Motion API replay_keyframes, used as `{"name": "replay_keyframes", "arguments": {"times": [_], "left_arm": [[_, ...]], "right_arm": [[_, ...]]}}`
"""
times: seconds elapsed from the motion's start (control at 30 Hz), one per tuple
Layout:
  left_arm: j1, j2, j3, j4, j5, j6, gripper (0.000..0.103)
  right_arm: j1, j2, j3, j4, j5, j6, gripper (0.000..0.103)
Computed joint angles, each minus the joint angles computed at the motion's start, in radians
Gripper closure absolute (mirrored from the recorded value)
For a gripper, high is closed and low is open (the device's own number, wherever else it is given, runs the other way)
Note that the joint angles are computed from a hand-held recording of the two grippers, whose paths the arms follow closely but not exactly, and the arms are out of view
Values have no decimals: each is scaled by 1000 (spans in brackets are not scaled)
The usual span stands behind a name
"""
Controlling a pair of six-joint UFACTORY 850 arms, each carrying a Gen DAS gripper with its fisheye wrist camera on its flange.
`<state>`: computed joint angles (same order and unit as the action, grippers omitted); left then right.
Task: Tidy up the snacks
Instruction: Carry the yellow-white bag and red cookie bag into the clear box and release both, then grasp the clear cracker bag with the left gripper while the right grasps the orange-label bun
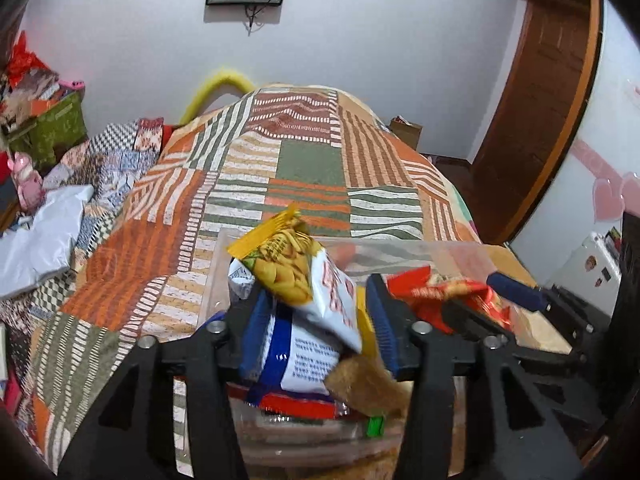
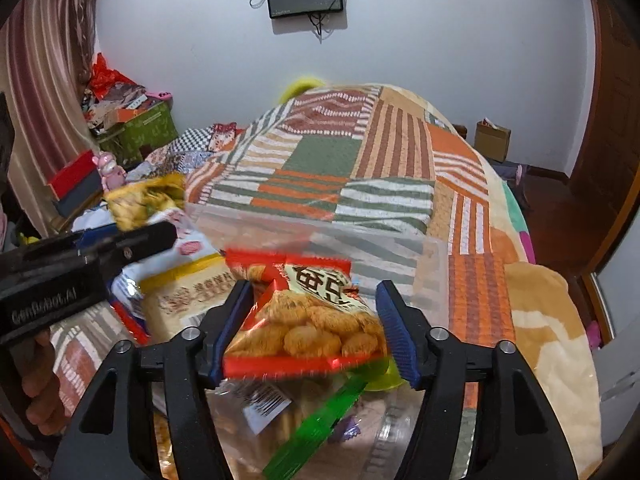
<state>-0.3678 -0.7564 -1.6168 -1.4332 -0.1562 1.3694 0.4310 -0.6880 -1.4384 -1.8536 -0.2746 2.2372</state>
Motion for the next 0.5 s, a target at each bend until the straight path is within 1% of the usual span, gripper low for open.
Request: {"name": "replay_keyframes", "arguments": {"times": [0.03, 0.07, 0.1, 0.17, 0.27, 0.3, 0.37, 0.5], "left_arm": [[-3, 11, 15, -55, 9, 64, 49], [-7, 27, 36, -126, 25, 145, 44], [-8, 37, 49, -184, 32, 209, 42], [-5, 60, 80, -283, 25, 320, 42], [-1, 90, 119, -338, 19, 381, 42], [1, 101, 134, -338, 16, 382, 41], [9, 119, 159, -270, 4, 310, 41], [20, 153, 213, -216, -12, 249, 40]], "right_arm": [[2, 7, 6, -18, -7, 15, 40], [4, 13, 12, -33, -10, 28, 40], [6, 21, 21, -53, -14, 47, 40], [9, 40, 43, -101, -19, 98, 40], [13, 67, 78, -184, -19, 189, 40], [15, 73, 87, -207, -18, 213, 40], [20, 93, 114, -271, -16, 279, 39], [34, 126, 165, -364, -26, 374, 34]]}}
